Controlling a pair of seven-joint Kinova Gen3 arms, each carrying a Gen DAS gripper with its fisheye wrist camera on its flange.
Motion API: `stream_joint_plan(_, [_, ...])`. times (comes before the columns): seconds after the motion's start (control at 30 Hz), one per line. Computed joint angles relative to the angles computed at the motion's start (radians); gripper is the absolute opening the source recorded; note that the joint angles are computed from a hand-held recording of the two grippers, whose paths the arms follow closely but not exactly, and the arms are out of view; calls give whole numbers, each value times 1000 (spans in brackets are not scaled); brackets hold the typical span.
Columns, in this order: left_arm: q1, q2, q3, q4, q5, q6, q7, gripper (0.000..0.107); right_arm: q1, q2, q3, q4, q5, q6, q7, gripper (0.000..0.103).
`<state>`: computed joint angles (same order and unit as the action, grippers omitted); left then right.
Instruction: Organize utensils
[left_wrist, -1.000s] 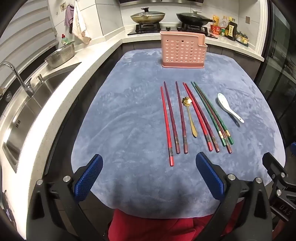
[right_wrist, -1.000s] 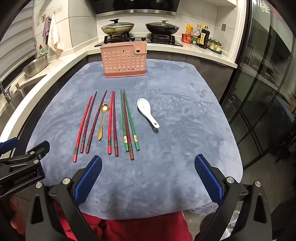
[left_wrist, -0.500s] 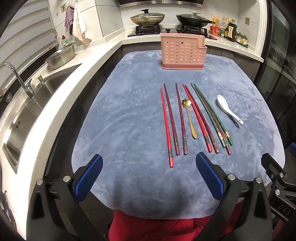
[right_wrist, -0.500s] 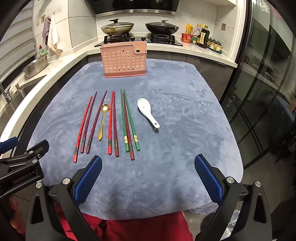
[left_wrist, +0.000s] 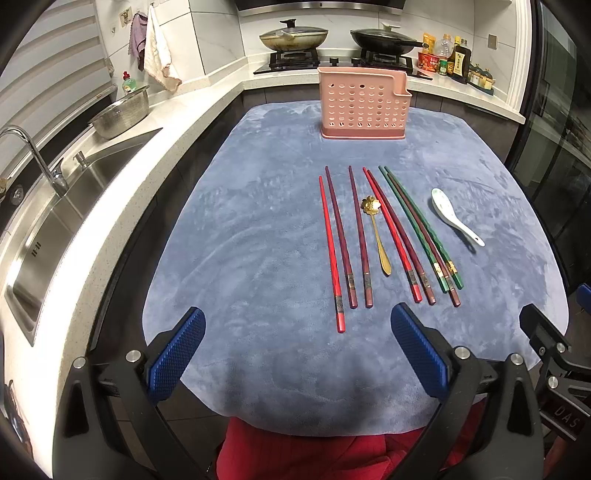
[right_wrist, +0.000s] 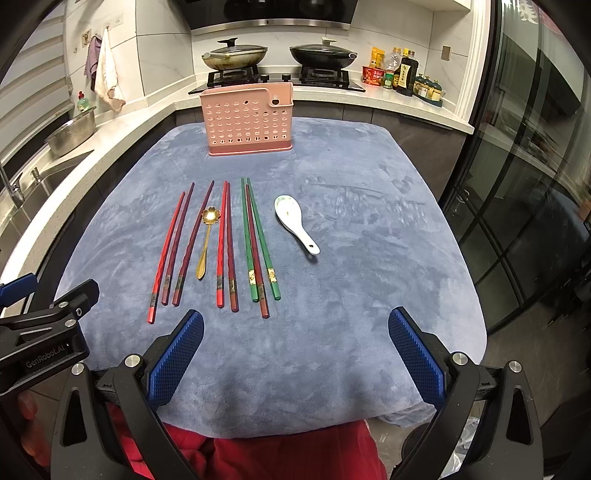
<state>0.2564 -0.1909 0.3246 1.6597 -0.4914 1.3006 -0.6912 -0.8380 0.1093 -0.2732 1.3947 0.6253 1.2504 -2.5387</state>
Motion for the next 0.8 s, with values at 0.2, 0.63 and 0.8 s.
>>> stream_joint_plan(0.2, [0,1,1,0,0,1,3,96,0,0,0,1,0,-1,-1,96])
stream_joint_plan(0.63, [3,3,2,1,-2,-1,8,96,-4,3,0,-2,2,1,-5,96])
stream_joint_plan(0.8, [4,3,2,1,-2,0,8,96,-5,3,0,-2,3,1,-5,96])
